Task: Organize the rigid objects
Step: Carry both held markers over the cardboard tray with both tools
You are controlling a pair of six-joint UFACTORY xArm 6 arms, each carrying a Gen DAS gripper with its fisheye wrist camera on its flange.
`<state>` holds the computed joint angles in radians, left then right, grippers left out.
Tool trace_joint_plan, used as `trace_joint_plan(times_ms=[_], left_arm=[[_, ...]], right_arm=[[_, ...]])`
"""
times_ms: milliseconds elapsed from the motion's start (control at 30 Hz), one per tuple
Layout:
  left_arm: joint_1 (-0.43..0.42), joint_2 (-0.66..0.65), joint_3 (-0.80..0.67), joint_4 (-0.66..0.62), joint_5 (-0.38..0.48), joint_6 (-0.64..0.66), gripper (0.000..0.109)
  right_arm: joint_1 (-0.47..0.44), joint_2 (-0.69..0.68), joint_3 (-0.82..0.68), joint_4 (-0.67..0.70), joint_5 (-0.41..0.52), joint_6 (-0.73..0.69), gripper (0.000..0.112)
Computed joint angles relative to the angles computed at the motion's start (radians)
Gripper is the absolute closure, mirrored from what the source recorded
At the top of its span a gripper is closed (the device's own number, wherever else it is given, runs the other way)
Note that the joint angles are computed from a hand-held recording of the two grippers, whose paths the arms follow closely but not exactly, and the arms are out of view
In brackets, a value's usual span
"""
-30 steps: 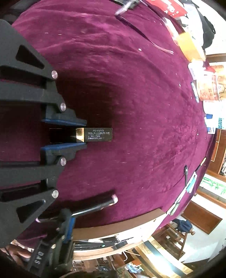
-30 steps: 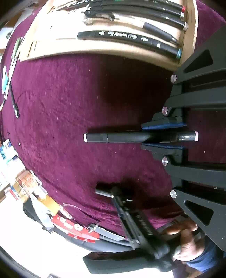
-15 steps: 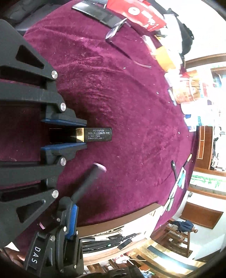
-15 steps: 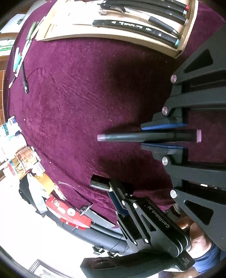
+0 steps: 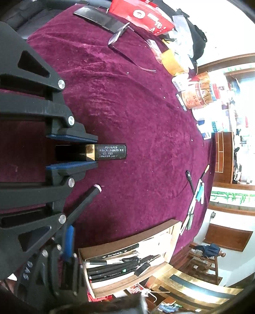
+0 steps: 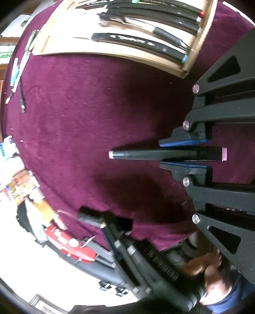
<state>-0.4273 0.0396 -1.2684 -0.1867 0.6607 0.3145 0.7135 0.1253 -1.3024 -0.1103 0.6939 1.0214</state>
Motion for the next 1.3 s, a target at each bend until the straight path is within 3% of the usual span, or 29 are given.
trace_joint_plan(times_ms=[233,700,967,1300], left_arm=[[0.029,-0.012,0.015,0.009,-0.001,-0.023,0.093],[0.063,-0.034,0.051,0.021,-0.033,-0.026,0.093],[0.045,-0.042,0.060,0.067,-0.102,-0.044,0.093],[0.000,-0.027,0.035,0.106,-0.153,-0.043,0.093]], right_arm=[[0.001,0.053,-0.054,0.030,0.052,-0.030,0.099],[0.022,0.119,-0.167,-0.063,0.174,-0.005,0.099],[0.017,0.009,-0.036,-0.152,0.029,0.104,0.099],[0.017,-0.100,0.053,-0.298,-0.009,0.253,0.099]])
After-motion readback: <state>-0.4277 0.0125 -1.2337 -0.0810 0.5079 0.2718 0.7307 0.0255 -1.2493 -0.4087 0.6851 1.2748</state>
